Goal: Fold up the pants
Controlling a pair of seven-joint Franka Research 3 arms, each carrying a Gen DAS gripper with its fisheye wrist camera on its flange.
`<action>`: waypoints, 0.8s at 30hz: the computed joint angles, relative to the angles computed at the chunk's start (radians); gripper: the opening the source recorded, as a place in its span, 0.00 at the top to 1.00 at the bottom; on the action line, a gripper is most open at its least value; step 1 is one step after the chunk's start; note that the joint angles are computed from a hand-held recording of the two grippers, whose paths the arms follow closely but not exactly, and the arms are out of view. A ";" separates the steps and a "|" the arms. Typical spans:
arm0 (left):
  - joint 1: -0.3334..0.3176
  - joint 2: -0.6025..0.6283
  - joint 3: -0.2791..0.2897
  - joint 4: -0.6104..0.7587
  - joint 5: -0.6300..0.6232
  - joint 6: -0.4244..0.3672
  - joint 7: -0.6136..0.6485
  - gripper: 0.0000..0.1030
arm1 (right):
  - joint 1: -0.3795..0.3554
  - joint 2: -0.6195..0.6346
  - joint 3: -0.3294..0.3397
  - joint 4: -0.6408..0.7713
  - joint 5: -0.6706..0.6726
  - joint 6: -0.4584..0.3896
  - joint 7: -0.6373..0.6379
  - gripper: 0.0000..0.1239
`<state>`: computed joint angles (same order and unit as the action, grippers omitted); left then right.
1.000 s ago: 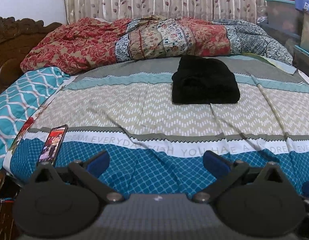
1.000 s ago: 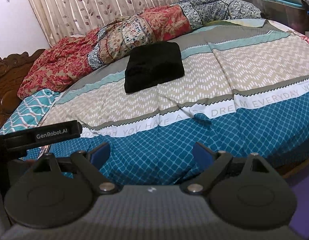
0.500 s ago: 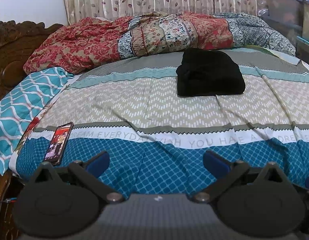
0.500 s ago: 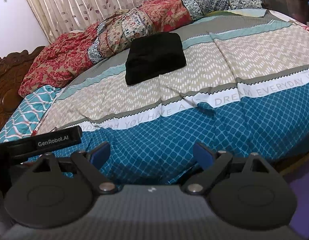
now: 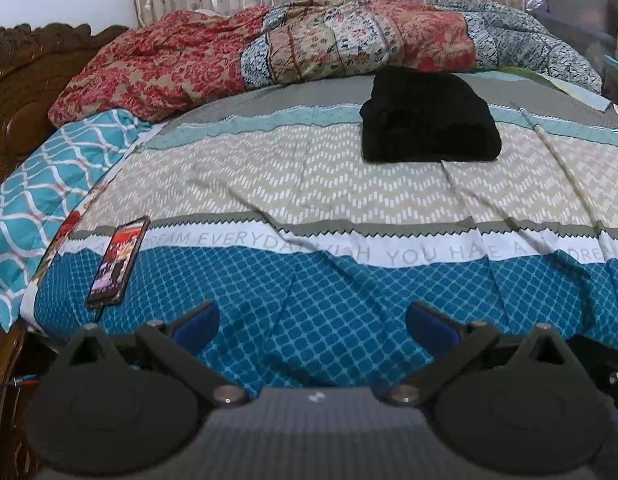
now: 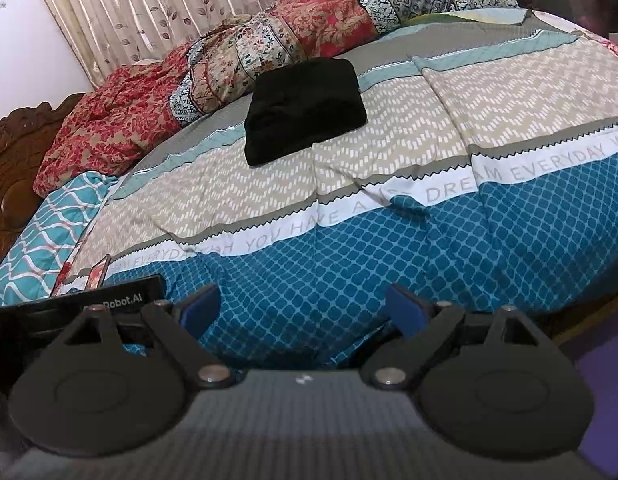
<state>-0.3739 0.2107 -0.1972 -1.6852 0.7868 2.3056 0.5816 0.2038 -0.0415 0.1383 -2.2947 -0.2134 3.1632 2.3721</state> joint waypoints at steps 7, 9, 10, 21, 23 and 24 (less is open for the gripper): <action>0.000 0.004 0.000 0.004 -0.022 -0.028 -0.004 0.00 | 0.001 0.000 -0.002 -0.003 0.005 -0.001 0.010 0.26; 0.000 0.003 -0.001 0.006 -0.027 -0.035 -0.005 0.00 | -0.013 -0.001 0.007 -0.003 -0.036 -0.001 0.052 0.26; 0.000 0.003 -0.001 0.006 -0.026 -0.038 -0.006 0.00 | -0.020 -0.003 0.010 -0.004 -0.054 0.000 0.069 0.26; 0.007 0.030 0.000 0.053 -0.063 -0.045 0.037 0.00 | -0.050 0.010 0.014 0.031 -0.257 -0.023 0.238 0.26; 0.008 0.043 0.001 0.072 -0.080 -0.043 0.055 0.00 | -0.041 0.016 -0.003 0.042 -0.294 -0.030 0.254 0.26; 0.005 0.051 0.003 0.083 -0.081 -0.045 0.060 0.00 | -0.034 0.018 -0.012 0.046 -0.295 -0.031 0.252 0.26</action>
<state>-0.3685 0.2613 -0.1946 -1.6022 0.7062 2.2604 0.6412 0.1700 -0.0231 0.1258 -2.2490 -0.5086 3.1322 2.6238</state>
